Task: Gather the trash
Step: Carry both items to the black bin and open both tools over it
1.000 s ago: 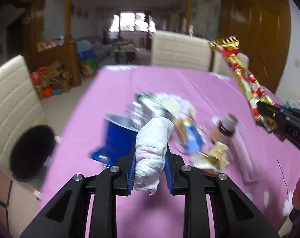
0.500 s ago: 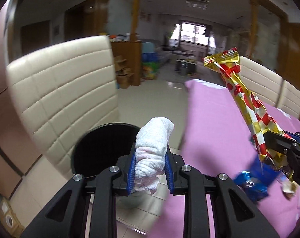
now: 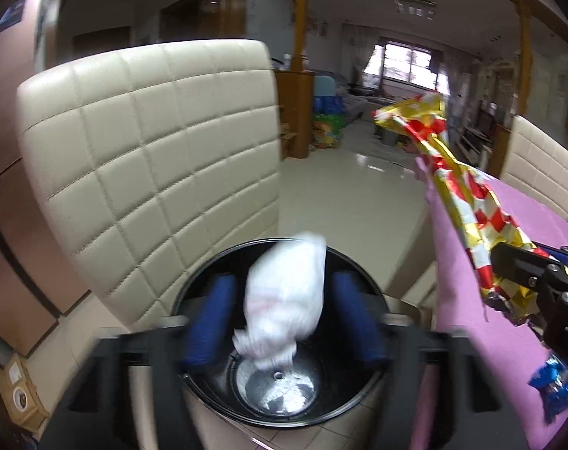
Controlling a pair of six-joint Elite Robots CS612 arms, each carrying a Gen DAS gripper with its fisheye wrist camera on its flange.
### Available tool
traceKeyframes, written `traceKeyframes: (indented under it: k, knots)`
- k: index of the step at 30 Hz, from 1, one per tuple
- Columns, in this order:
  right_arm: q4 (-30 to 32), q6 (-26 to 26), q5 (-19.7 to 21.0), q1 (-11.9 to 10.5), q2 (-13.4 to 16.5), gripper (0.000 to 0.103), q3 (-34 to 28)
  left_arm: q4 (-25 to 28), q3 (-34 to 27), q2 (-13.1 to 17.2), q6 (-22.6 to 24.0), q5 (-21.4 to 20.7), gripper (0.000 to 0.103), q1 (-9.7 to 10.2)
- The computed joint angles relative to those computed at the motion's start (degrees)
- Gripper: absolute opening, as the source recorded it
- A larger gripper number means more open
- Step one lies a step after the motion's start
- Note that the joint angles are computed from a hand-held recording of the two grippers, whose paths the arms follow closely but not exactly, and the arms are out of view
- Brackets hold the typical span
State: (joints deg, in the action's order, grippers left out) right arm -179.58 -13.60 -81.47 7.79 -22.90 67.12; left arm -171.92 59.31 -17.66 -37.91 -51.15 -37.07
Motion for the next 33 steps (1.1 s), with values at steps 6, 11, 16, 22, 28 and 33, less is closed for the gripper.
traceKeyframes:
  k: [6,11,16,22,28,33]
  knots:
    - [2.51,0.99,0.0,0.2,1.39,0.015,-2.67,1.26,0.9,-0.34,-4.25,2.13,0.09,0.4]
    - [4.44,-0.03,1.1,0.74,2.24,0.015,-4.18,2.62,2.57,-1.16,-5.6,3.61,0.09,0.55]
    - [6.8,-0.45,3.12,1.24,2.87,0.018,-5.6,3.98,4.74,-2.38,-7.0,5.48,0.09,0.47]
    - [7.51,-1.68,5.48,1.52,3.17,0.021,-6.63,5.98,6.15,-3.35,-9.55,6.21,0.09,0.48]
    - [8.13,0.45,6.37,1.15,3.32,0.039,-7.09,6.23,5.72,-3.2,-8.79,6.55,0.09,0.24]
    - [1.73,1.2,3.39,1.17,2.9,0.074,-5.12,5.88,5.39,-3.09,-7.87,6.28,0.09,0.06]
